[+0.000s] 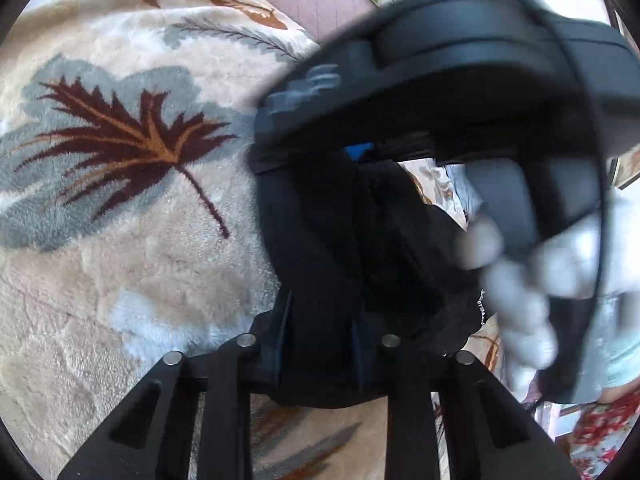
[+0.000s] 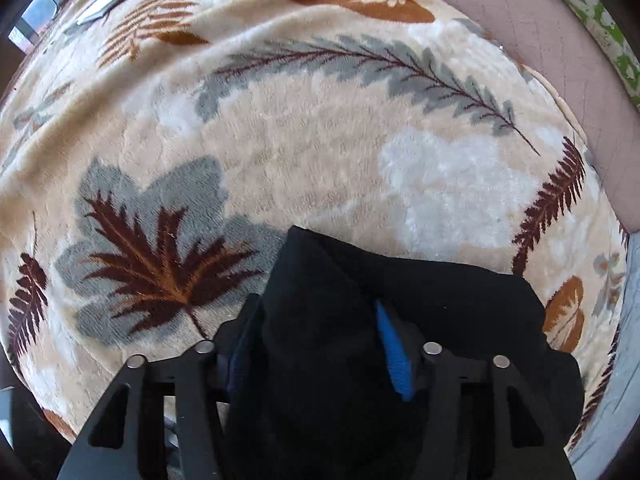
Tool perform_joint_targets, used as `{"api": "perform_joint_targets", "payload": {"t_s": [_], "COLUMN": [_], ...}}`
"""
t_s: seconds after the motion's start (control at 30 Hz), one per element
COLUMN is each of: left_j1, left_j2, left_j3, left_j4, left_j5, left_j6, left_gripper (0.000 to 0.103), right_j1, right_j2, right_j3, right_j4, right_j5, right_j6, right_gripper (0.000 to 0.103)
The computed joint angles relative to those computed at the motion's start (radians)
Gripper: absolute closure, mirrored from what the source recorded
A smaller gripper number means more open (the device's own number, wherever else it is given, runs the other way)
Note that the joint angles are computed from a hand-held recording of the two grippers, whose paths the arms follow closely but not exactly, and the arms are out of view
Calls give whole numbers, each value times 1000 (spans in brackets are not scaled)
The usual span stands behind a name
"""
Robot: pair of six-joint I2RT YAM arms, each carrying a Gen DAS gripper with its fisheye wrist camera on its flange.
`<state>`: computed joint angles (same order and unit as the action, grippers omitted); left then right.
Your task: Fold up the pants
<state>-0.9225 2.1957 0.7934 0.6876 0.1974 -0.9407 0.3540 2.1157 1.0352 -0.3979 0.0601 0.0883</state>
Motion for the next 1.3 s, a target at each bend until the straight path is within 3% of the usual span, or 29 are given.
{"api": "perform_joint_targets", "payload": {"t_s": [0.03,0.3,0.63,0.8,0.87,0.9,0.97,1.03,1.13,1.2,1.3], "left_j1": [7,42,235,342,371,372,381,376,433,398,409], "left_j2": [-2,-160,-426,-514,-652,-768,-942,-1007,-871,-684,-563], "left_j3": [-5,-162,-540,-627,-691,-710,-721,-697,-594,-480,-375], "left_j4": [6,28,97,-27,-81,-162,-294,-349,-307,-233,-278], "left_j5": [15,48,78,148,168,152,113,72,103,81,75], "left_j6": [-6,-9,11,89,133,150,173,179,223,222,294], "left_gripper": [84,87,87,81,80,78,67,64,63,60,60], "right_j1": [-6,117,336,380,359,345,318,309,294,277,281], "right_j2": [-11,-152,-60,16,-62,-130,-281,-419,-582,-650,-616], "right_j3": [-3,-61,149,215,119,41,-117,-255,-445,-571,-723], "right_j4": [-8,-32,-79,-43,44,101,182,220,297,396,630], "right_j5": [-7,28,-65,-109,-121,-120,-76,-25,-22,-64,-110], "right_j6": [13,111,268,305,303,317,340,349,368,388,435], "right_gripper": [82,87,86,59,54,54,54,54,54,55,56]}}
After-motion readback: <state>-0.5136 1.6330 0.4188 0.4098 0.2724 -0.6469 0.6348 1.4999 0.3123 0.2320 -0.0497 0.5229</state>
